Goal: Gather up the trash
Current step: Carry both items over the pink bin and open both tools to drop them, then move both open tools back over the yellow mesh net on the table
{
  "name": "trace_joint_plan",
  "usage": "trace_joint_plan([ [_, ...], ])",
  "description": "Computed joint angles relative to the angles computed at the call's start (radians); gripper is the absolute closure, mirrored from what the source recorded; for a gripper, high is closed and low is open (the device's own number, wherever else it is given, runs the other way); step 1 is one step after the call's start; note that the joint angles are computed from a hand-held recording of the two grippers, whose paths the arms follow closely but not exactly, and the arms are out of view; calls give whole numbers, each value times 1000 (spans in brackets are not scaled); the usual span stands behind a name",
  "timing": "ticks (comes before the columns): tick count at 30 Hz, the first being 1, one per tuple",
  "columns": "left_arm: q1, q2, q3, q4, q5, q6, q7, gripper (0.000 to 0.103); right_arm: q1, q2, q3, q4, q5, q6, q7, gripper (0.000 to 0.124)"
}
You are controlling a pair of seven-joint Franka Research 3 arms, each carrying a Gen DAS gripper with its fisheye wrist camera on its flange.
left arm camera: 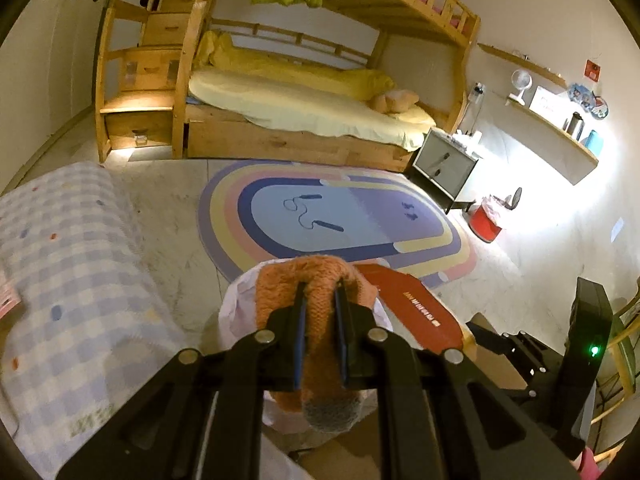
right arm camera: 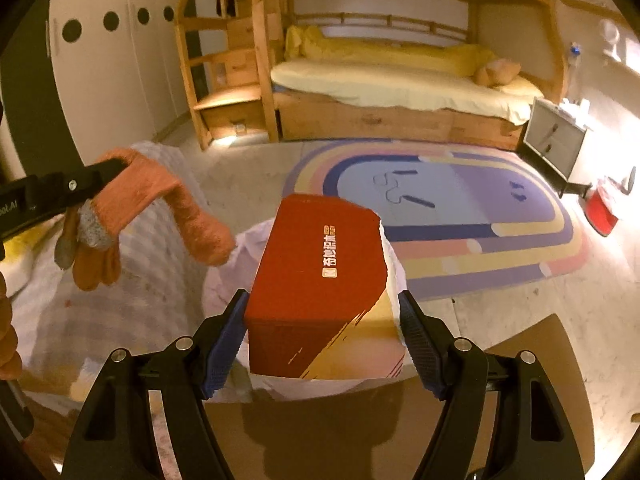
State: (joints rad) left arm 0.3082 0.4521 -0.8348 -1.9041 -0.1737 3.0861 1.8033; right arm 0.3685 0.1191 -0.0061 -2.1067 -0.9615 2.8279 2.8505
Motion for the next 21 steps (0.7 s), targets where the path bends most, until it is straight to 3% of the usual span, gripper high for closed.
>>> trace_joint_plan([
  [4,-78,33,82,64,24,-33,-20,85,-5,71,-12,53,55,12,-65,50],
  [6,-85,44,86,86,14,-46,-14,64,-3,105,-26,77,99,37,-107,48],
  [7,-98,37,104,86,11,-39,-23,47,1,119,-33,88,126,37,-126,44],
  [8,-80,35,87,76,-2,-20,-11,40,11,123,-42,91,141,32,-133,41],
  [11,-26,9,44,38,-21,-6,2,38,39,118,-67,83,185,31,-140,40],
  [14,3,-62,43,-32,-25,30,-5,38,59,80,-86,38,169,55,-93,40],
  [17,70,-127,-4,-100,-34,59,-1,38,64,23,-79,-12,126,71,-34,41],
  [20,177,-200,-79,-176,-41,67,10,38,44,0,-51,-21,104,80,-23,41],
  [21,248,-235,-145,-211,-104,67,65,38,45,-19,-41,-27,87,81,-9,41],
])
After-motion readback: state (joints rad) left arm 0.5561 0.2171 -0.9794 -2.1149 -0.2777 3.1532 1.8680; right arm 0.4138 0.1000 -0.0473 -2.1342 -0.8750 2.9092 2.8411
